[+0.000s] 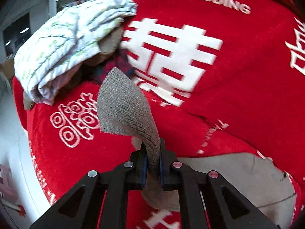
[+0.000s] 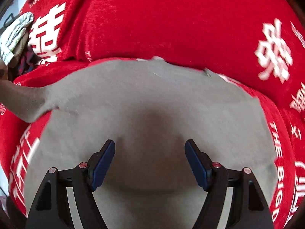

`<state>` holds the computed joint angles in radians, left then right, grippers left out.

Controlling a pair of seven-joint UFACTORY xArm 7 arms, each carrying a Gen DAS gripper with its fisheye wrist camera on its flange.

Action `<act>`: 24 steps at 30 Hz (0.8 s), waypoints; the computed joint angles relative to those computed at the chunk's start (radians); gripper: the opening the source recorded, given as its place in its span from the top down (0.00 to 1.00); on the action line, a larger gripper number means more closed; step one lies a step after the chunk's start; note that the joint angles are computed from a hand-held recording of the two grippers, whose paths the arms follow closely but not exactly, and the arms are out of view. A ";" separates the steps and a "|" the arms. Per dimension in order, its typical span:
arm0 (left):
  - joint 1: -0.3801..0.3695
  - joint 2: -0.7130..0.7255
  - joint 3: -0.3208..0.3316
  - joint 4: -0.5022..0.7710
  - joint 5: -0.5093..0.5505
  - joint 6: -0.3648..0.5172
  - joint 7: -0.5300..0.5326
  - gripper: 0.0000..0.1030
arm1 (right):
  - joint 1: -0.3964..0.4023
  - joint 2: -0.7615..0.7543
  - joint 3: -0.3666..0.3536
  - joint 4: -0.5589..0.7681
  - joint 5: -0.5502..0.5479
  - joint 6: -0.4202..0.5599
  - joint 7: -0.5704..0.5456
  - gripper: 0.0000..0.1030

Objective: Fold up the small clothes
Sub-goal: 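Carry the held sleeve across the sweater body with the left gripper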

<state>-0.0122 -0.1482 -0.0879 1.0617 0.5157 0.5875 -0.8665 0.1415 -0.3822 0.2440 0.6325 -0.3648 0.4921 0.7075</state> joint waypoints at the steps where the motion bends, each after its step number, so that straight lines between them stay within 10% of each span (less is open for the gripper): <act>1: -0.007 0.001 -0.012 0.005 0.009 0.014 -0.008 0.89 | 0.000 -0.022 -0.007 -0.021 0.002 -0.002 -0.002 0.24; 24: -0.338 0.209 -0.091 0.294 0.114 0.259 -0.066 0.89 | -0.042 -0.425 -0.077 -0.332 0.168 -0.027 -0.172 0.24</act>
<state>-0.3503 0.0606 -0.1791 1.3558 0.6298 0.8466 -0.9322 0.0997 -0.8075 0.1673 0.3008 -0.1970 0.4653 0.5354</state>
